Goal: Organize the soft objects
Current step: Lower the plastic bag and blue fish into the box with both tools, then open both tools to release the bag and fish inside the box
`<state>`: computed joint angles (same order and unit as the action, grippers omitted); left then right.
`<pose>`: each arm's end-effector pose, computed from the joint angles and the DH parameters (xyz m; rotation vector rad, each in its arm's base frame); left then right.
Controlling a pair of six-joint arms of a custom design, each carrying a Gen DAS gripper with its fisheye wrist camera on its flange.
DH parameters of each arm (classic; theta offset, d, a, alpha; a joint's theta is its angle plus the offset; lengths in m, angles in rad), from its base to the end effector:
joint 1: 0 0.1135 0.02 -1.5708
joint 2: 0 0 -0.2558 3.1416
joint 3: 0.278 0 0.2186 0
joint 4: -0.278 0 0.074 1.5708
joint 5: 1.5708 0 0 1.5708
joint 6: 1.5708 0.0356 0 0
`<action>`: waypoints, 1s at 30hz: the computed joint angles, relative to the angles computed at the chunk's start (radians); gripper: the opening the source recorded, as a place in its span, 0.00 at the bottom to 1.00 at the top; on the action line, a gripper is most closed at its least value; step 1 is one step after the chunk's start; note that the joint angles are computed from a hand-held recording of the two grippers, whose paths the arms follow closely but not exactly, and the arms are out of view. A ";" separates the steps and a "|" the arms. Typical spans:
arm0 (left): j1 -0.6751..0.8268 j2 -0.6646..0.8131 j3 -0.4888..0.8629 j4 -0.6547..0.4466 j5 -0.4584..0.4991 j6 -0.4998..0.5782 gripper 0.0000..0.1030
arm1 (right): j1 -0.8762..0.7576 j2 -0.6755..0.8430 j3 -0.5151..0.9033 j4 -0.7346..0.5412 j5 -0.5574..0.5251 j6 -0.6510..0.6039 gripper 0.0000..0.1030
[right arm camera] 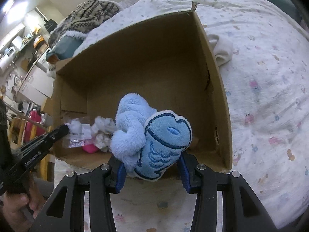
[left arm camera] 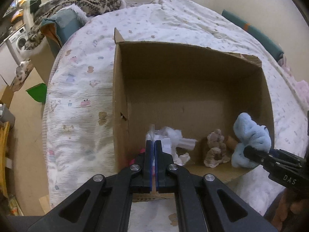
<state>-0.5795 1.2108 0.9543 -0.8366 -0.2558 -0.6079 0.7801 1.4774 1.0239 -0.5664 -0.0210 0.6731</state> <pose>0.1709 -0.1011 0.2613 -0.1185 2.6038 -0.0772 0.1905 0.1896 0.2366 -0.1521 2.6905 0.5271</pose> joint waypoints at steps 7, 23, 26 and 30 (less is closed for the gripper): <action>-0.023 0.015 0.001 -0.003 -0.026 -0.007 0.02 | 0.024 0.059 0.055 -0.029 0.026 -0.022 0.49; -0.005 0.052 0.007 -0.007 -0.008 -0.002 0.26 | 0.049 0.086 0.067 -0.022 0.047 -0.060 0.55; -0.026 0.062 0.010 -0.007 -0.019 0.007 0.36 | 0.053 0.089 0.070 -0.021 0.049 -0.070 0.55; -0.065 0.070 0.020 -0.016 -0.051 0.013 0.44 | 0.047 0.088 0.069 -0.016 0.045 -0.061 0.57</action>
<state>-0.6448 1.2808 0.9740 -0.8522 -0.3066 -0.5945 0.8275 1.5653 1.0927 -0.5822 0.0236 0.6123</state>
